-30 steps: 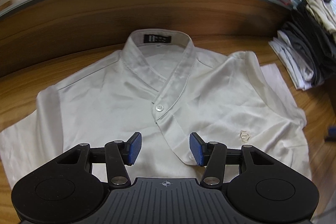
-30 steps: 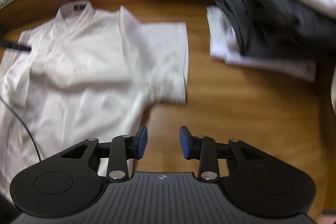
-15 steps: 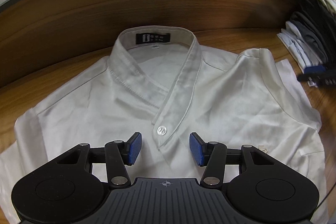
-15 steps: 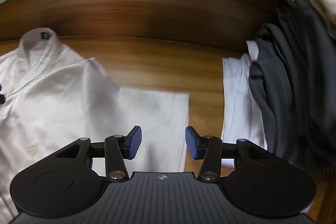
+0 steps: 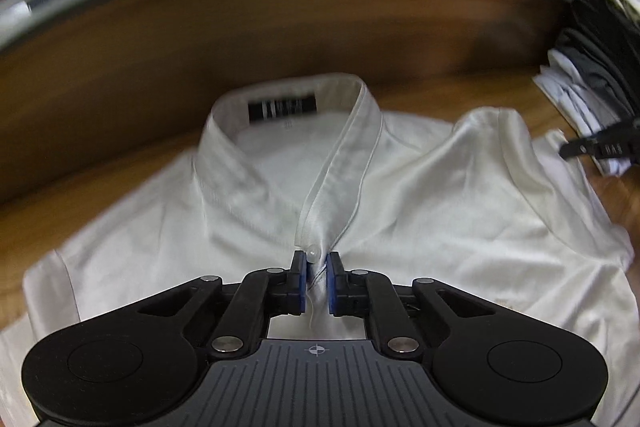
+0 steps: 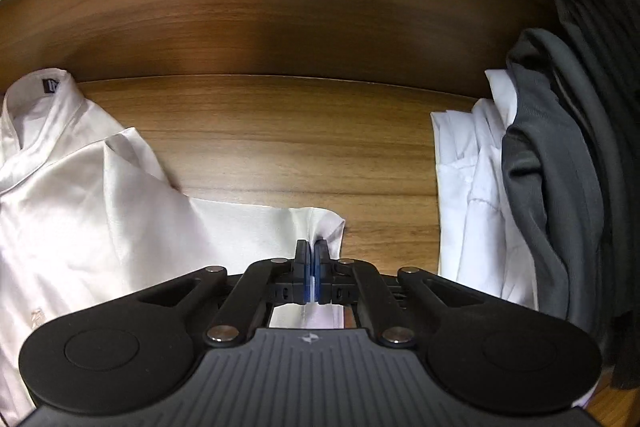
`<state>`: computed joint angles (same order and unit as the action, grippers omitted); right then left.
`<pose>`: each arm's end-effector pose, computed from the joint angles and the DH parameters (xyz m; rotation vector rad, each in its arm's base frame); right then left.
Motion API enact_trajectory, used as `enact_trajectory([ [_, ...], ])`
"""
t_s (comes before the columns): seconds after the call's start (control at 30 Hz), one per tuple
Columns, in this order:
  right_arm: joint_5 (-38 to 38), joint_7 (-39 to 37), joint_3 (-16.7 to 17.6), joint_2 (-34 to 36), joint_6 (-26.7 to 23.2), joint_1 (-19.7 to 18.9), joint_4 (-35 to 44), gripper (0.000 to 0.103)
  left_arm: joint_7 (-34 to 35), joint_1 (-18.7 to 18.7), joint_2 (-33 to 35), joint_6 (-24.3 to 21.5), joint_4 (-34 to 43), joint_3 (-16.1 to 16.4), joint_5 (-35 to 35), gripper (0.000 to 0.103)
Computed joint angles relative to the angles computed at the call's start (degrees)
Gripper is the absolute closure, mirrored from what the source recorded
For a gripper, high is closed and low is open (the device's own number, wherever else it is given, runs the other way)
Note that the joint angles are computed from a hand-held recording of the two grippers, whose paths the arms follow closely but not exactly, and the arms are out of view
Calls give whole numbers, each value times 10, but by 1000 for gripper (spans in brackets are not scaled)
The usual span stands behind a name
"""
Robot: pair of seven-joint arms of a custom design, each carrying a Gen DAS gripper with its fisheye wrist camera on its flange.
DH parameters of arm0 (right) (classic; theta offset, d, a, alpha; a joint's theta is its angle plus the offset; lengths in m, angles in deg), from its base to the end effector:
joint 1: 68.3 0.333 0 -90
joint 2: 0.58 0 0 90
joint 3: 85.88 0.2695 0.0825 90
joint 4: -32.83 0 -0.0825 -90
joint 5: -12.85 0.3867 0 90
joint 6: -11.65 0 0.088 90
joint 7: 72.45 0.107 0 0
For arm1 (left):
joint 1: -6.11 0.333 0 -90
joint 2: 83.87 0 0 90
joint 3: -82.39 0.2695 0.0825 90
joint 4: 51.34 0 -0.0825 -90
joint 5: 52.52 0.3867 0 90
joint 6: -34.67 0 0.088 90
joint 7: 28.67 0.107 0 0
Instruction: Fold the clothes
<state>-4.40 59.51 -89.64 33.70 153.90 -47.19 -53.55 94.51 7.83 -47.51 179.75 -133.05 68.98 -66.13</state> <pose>0.6806 0.2218 0.3164 -1.7703 2.1808 -0.5003 0.7244 -0.1123 0.3455 -1.3881 2.4564 -0.7546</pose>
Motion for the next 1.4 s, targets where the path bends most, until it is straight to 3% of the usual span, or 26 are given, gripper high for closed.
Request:
enact_trajectory([
  [0.07, -47, 41, -29, -5, -23, 29, -5, 101, 1, -4, 13, 7, 20, -2, 1, 91],
  [0.13, -86, 86, -46, -14, -44, 44, -16, 101, -1, -12, 39, -14, 59, -1, 10, 91],
  [0.23, -97, 104, -36, -23, -68, 32, -25, 101, 2, -29, 73, -39, 106, 5, 34, 90],
  [0.3, -104, 102, -30, -29, -70, 26, -33, 100, 17, -31, 73, -21, 99, 4, 43, 87],
  [0.33, -108, 102, -27, -32, -68, 23, -37, 97, 19, -32, 77, -26, 107, 4, 46, 81],
  [0.43, -116, 92, -19, -42, -63, 18, -45, 84, 13, -25, 83, -35, 128, 1, 37, 76],
  [0.6, -127, 82, -9, -73, -50, 18, -70, 77, 3, 3, 41, -35, 101, -1, 11, 70],
  [0.83, -141, 98, 16, -164, -9, 25, -157, 72, -11, 33, -88, -12, -36, 27, 6, 64],
  [1.1, -128, 97, 74, -274, 29, 33, -266, 68, 22, 63, -236, 6, -215, 58, -10, 62],
  [1.27, -89, 81, 111, -281, 33, 55, -280, 68, 59, 63, -321, 3, -329, 72, -53, 62],
  [1.4, -65, 79, 123, -265, 37, 78, -270, 68, 94, 45, -370, -19, -388, 81, -135, 63],
])
